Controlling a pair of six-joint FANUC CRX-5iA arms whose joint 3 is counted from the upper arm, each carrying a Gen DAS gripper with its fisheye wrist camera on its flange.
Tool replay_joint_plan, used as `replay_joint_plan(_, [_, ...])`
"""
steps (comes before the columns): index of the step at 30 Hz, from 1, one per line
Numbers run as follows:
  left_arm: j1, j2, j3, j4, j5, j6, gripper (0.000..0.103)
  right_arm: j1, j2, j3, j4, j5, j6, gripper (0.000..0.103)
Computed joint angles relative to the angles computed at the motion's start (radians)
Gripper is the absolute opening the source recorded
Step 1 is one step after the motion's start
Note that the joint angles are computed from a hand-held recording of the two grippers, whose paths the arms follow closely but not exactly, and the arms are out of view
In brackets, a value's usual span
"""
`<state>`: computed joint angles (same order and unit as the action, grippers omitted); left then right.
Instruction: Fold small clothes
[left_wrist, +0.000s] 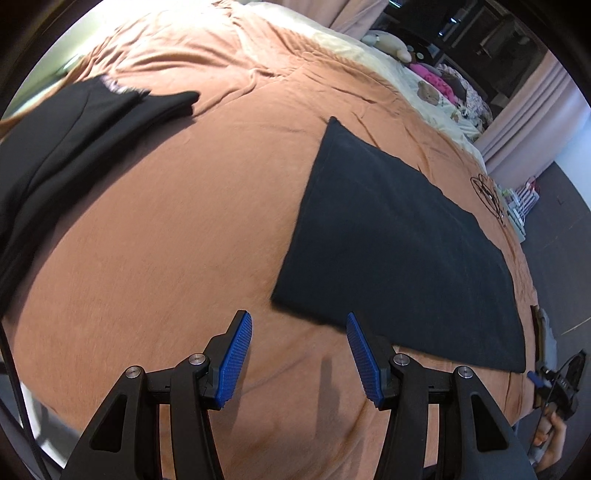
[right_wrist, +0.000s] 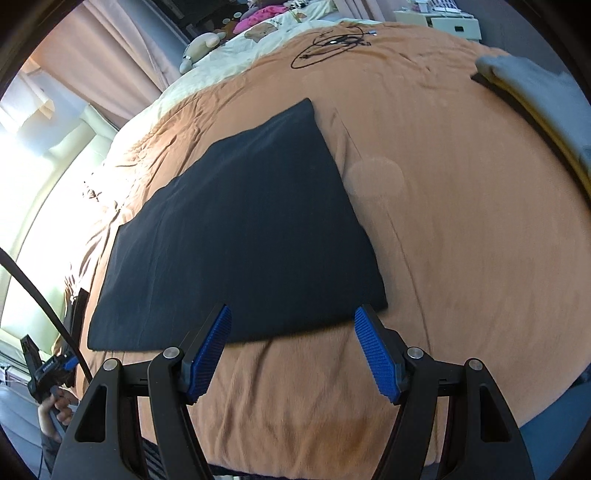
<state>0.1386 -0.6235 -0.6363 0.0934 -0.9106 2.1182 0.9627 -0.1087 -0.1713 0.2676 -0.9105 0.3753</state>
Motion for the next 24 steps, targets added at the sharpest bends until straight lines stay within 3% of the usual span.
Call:
replay_joint_plan(11, [0.125,-0.058,-0.121,0.194,0.039,-0.141,0.056,0.000,-0.067,-0.127,0.002,0.107,-0.132,0.062])
replay_joint_plan(24, [0.163,-0.024,-0.226,0.425,0.154,-0.245,0.055,-0.007,-0.123,-0.323,0.214,0.339,-0.495,0.059])
